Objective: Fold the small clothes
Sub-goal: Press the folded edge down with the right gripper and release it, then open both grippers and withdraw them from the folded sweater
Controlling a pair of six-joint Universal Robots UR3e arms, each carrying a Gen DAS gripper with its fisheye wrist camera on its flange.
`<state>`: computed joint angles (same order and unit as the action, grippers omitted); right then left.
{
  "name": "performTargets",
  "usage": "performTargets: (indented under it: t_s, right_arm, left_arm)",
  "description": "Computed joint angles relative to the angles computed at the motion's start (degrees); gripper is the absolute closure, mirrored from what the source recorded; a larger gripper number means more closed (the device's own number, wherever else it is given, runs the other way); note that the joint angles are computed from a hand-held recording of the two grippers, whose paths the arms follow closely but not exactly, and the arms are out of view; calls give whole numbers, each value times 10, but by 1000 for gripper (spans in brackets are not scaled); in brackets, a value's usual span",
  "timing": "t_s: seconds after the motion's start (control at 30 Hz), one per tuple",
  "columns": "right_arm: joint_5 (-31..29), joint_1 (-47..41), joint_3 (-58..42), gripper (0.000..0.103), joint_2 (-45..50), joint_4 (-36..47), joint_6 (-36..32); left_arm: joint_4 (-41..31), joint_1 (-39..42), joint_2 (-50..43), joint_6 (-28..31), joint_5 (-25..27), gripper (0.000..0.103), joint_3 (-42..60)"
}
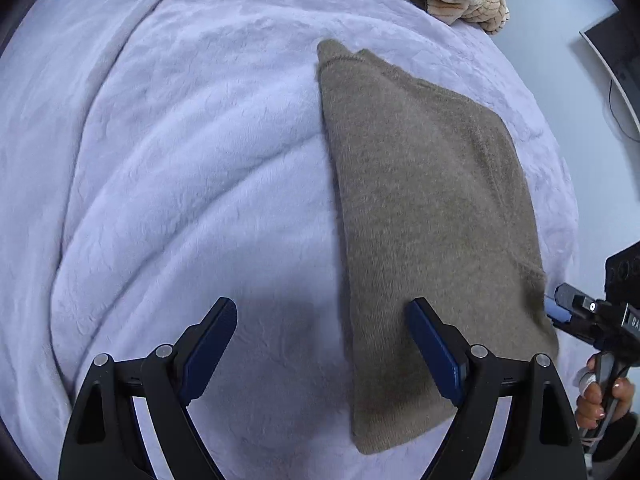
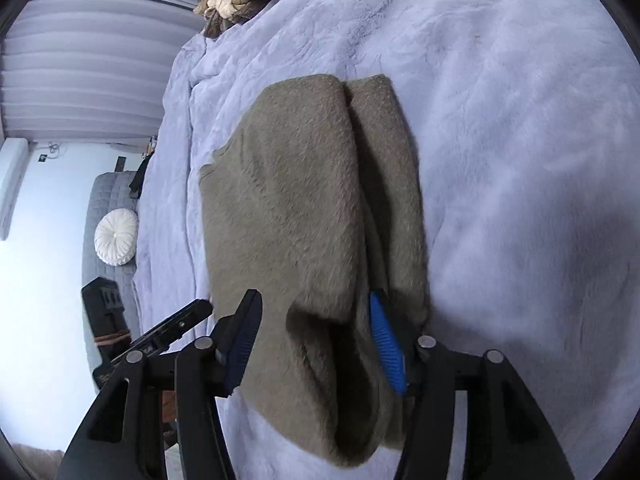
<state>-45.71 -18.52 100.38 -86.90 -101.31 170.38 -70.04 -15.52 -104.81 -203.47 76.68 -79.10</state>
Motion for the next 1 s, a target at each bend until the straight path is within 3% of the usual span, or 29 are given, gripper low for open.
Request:
performTargets:
  t_s: [0.07, 0.13, 0.2, 0.23, 0.27, 0.33, 0.47, 0.6, 0.7, 0.87, 1.0]
  right_arm:
    - [10, -15, 23, 42, -35, 43, -28]
    - [-5, 4, 44, 42, -41, 20, 5]
    - [-33, 15, 55, 77, -35, 11, 24]
    - [-43, 23, 53, 88, -31, 13, 32]
    - [-48, 29, 50, 90, -34, 9, 37]
    - [-47, 47, 28, 91, -45, 5, 37]
    - [-57, 48, 18, 92, -92, 19, 47]
    - [-137, 57, 77, 92, -80, -11, 67]
    - [-117, 39, 81, 89, -73, 9, 75]
    - [-116, 32, 10, 60, -76, 32, 49]
    - [-116, 38, -60, 56, -7, -11, 75]
  left_arm:
    - [14, 15, 24, -11, -52, 15, -57]
    - [31, 11, 30, -27, -81, 16, -89]
    - [44, -3, 25, -35, -86, 29, -93]
    - [40, -13, 14, -30, -86, 47, -77]
    - [32, -20, 8, -24, -86, 56, -63]
    - [22, -37, 1, -15, -70, 56, -35]
    - [2, -59, 0, -5, -42, 56, -18]
    - [-13, -77, -6, -10, -14, 50, -19]
    - [-25, -80, 5, -10, 6, 50, -9]
    - [-34, -70, 6, 8, 51, 50, 44]
    - [-24, -63, -33, -4, 73, 50, 116]
